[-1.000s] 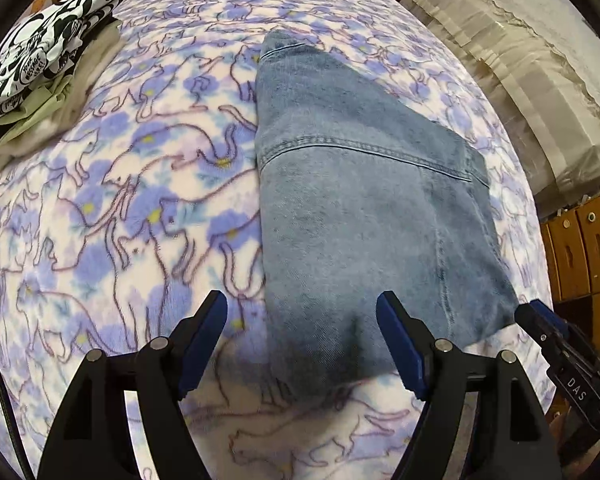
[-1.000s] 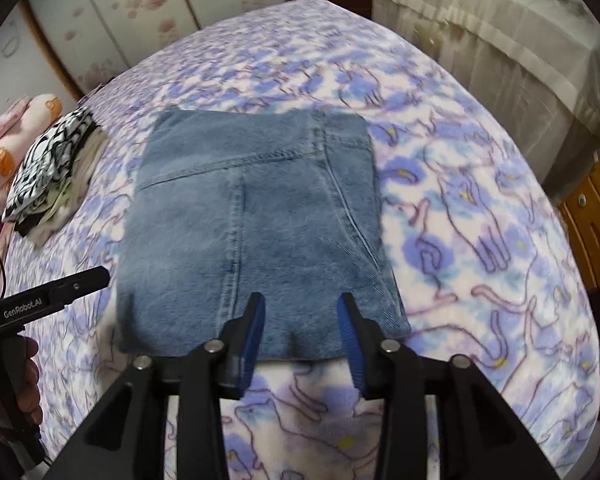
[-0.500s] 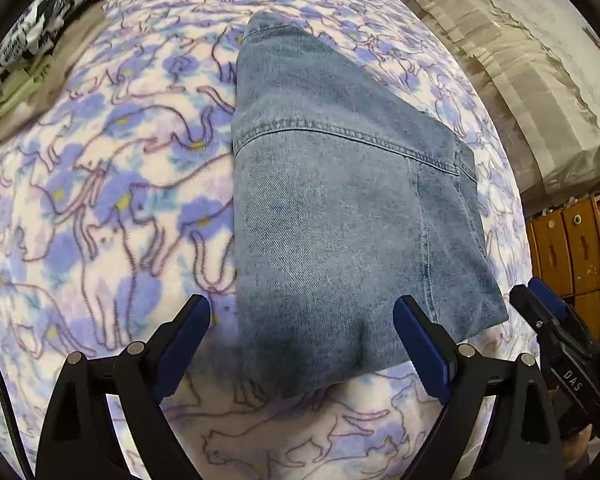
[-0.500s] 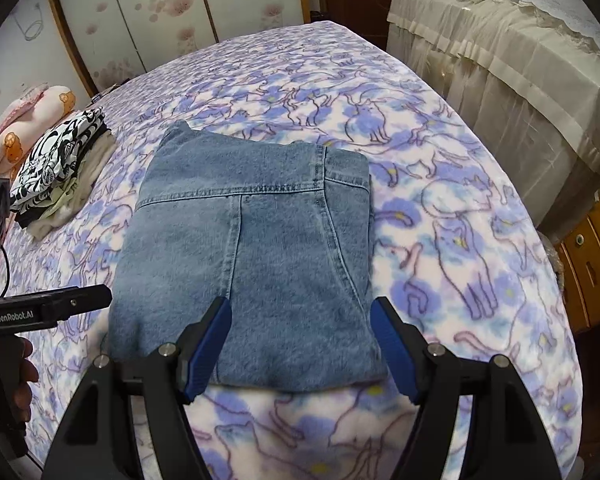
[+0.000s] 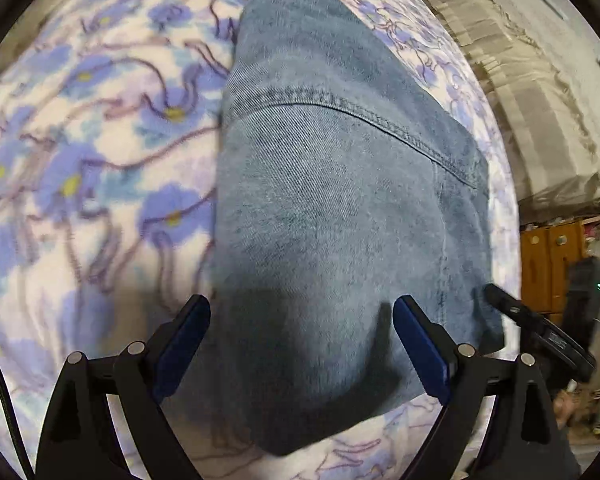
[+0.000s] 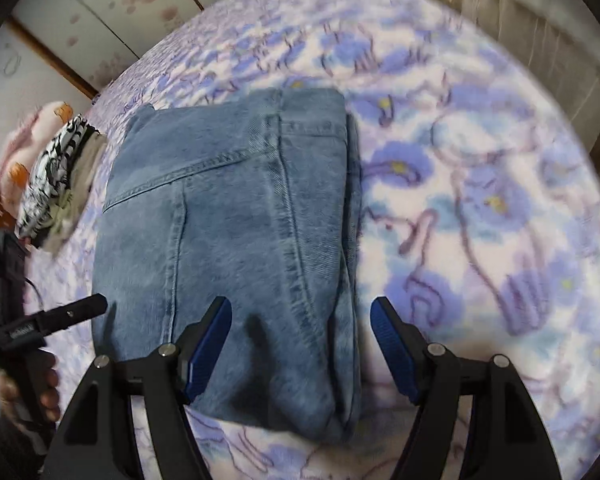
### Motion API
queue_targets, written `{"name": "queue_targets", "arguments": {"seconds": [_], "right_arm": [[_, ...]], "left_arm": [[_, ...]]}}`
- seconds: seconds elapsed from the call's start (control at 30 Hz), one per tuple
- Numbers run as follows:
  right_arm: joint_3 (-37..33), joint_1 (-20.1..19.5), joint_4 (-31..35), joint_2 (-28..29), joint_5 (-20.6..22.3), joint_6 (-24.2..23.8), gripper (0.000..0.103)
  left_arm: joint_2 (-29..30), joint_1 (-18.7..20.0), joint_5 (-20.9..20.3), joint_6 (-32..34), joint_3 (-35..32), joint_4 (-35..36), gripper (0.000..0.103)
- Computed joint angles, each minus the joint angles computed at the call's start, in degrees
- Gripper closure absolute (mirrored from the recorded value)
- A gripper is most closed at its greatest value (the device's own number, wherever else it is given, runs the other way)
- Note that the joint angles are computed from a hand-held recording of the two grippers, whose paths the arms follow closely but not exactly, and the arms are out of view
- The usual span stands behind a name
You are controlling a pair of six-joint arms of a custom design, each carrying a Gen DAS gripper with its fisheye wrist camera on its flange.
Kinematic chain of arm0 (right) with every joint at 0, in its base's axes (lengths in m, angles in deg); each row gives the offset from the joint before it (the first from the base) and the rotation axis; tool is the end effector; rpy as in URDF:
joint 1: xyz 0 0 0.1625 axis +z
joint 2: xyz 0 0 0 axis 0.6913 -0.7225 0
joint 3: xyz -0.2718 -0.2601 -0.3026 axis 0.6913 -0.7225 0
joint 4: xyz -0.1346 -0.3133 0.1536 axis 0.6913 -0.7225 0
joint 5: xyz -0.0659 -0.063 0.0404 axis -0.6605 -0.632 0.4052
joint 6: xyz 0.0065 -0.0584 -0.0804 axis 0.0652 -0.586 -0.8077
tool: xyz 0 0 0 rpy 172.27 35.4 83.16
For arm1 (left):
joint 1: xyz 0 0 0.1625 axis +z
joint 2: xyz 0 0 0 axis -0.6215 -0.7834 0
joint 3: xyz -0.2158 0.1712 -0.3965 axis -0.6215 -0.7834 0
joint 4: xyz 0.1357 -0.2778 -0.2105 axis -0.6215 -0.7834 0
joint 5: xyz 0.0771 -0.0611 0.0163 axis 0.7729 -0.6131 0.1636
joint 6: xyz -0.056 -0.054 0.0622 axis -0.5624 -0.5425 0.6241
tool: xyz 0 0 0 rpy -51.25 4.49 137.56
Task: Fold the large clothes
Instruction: 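Slide both tools under the folded denim jacket's edge, then grasp the folded jacket with both tools and lift it off the blanket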
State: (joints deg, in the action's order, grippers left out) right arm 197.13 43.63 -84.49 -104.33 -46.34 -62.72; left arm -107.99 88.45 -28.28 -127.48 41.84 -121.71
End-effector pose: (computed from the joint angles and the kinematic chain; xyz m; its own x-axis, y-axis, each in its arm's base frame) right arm 0.0807 -0.4638 0.2167 -0.9400 -0.0167 0.3409 -0.0972 0.9705 -0.2205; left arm -0.1700 -0.4694 0.1120 -0.9508 -0.0962 -0.2945 -0.0222 0.9693 -0.2450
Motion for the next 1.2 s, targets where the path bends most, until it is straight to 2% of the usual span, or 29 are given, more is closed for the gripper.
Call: {"name": "queue_targets", "arguments": {"seconds": [0.1, 0.17, 0.27, 0.37, 0.53, 0.6, 0.63, 0.73, 0.8, 0.87, 0.93, 1.07, 1.2], "right_arm": [[-2.1, -4.0, 4.2, 0.7, 5.8, -0.4, 0.031], [-2.9, -6.0, 5.9, 0.6, 10.5, -1.4, 0.029], [-4.9, -9.0, 8.3, 1.5, 19.7, -4.6, 0.029], [-7.0, -9.6, 9.9, 3.6, 22.6, -6.1, 0.029], [-9.4, -8.1, 10.4, 6.4, 21.2, -6.5, 0.030], [-8.9, -7.3, 9.0, 6.5, 18.7, -6.3, 0.037], [-8.4, -6.2, 7.3, 6.7, 16.0, -6.0, 0.044], [-7.0, -5.2, 4.2, 6.4, 14.0, -4.4, 0.055], [-6.2, -4.4, 2.0, 6.5, 13.2, -3.0, 0.063], [-6.0, -3.4, 0.6, 6.9, 12.1, -1.7, 0.073], [-5.4, -1.5, -1.3, 7.1, 9.7, -0.4, 0.079], [-4.8, 1.8, -2.9, 6.9, 8.0, 1.5, 0.083], [-4.1, 7.1, -4.0, 6.8, 5.6, 3.8, 0.084]], "left_arm": [[1.5, 2.0, -1.9, 3.0, 0.6, -6.0, 0.011], [2.3, 3.8, -3.8, 4.4, -0.1, -7.1, 0.010], [3.7, 6.6, -7.5, 5.6, -1.0, -9.5, 0.010], [5.1, 8.1, -8.9, 7.2, -1.8, -12.0, 0.009], [7.7, 8.1, -7.4, 8.4, -4.4, -11.8, 0.002], [8.2, 7.3, -5.7, 7.6, -5.8, -8.9, 0.001], [8.4, 7.1, -5.5, 7.6, -6.4, -7.7, 0.001], [8.5, 6.9, -5.4, 7.6, -7.4, -6.1, 0.002], [8.7, 6.2, -3.9, 7.0, -7.7, -5.3, 0.008], [8.6, 4.8, -1.3, 6.6, -7.6, -4.3, 0.018], [8.3, 3.7, 0.4, 6.3, -7.2, -4.3, 0.028], [7.0, 0.9, 3.1, 5.8, -7.0, -2.3, 0.048], [4.7, -1.3, 4.0, 4.7, -6.9, 1.1, 0.055]]}}
